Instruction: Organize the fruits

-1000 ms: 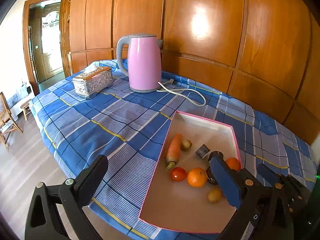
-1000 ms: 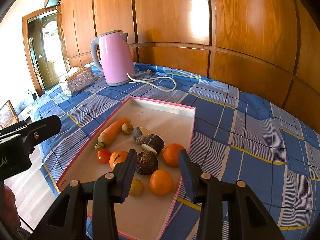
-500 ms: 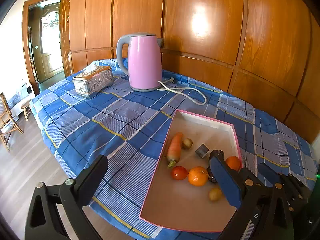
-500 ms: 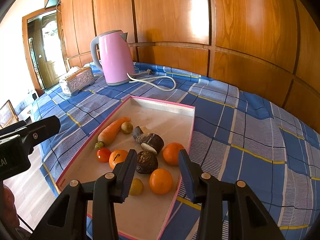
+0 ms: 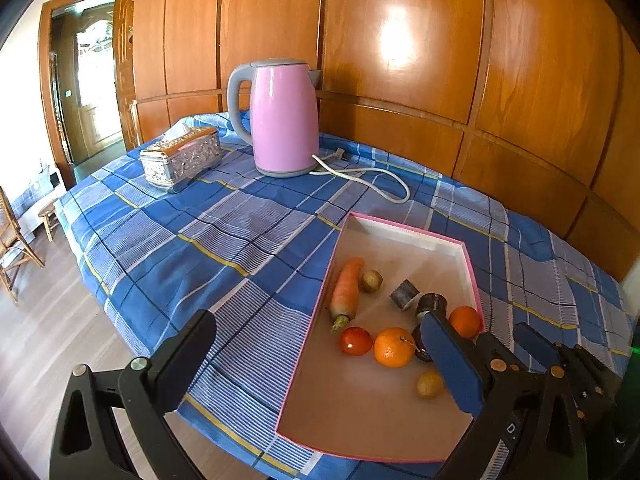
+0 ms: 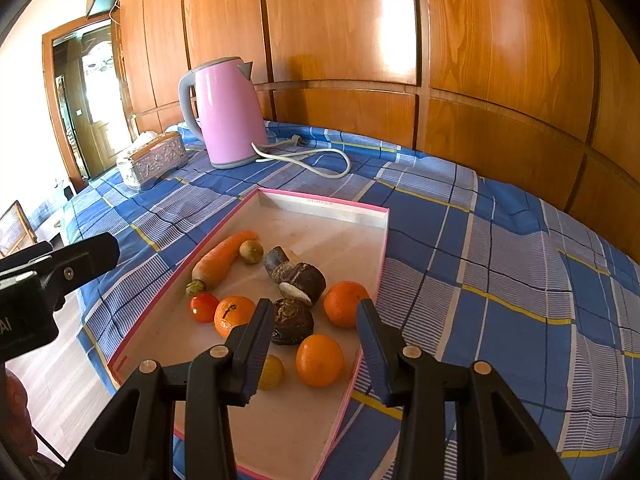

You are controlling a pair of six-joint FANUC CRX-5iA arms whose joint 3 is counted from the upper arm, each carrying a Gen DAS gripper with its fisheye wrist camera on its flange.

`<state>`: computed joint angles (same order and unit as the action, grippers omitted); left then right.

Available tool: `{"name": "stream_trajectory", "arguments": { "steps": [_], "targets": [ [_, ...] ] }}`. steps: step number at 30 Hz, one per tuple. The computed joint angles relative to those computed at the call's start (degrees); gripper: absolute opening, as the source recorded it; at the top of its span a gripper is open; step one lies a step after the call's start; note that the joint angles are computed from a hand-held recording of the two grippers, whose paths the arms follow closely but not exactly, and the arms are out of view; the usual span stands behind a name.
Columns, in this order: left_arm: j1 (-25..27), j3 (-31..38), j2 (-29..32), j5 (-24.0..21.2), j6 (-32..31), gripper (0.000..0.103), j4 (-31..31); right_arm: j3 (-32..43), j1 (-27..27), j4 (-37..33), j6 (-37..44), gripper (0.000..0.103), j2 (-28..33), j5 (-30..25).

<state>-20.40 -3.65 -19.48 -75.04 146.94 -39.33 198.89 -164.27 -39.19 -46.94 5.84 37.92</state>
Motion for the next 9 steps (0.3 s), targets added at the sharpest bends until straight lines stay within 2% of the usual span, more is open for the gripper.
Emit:
{"name": "stream_trajectory", "arguments": {
  "steps": [5, 9],
  "targets": [
    [-1.66, 0.22, 0.33, -0.85, 1.1, 0.103, -2.56, -0.16, -0.07, 0.37, -0.38, 0.043, -0.27, 0.21],
    [0.13, -0.62, -0.44, 1.11, -0.07, 0.103, -0.2, -0.26, -0.28, 0.51, -0.68, 0.043, -0.43, 0.16]
  ]
}}
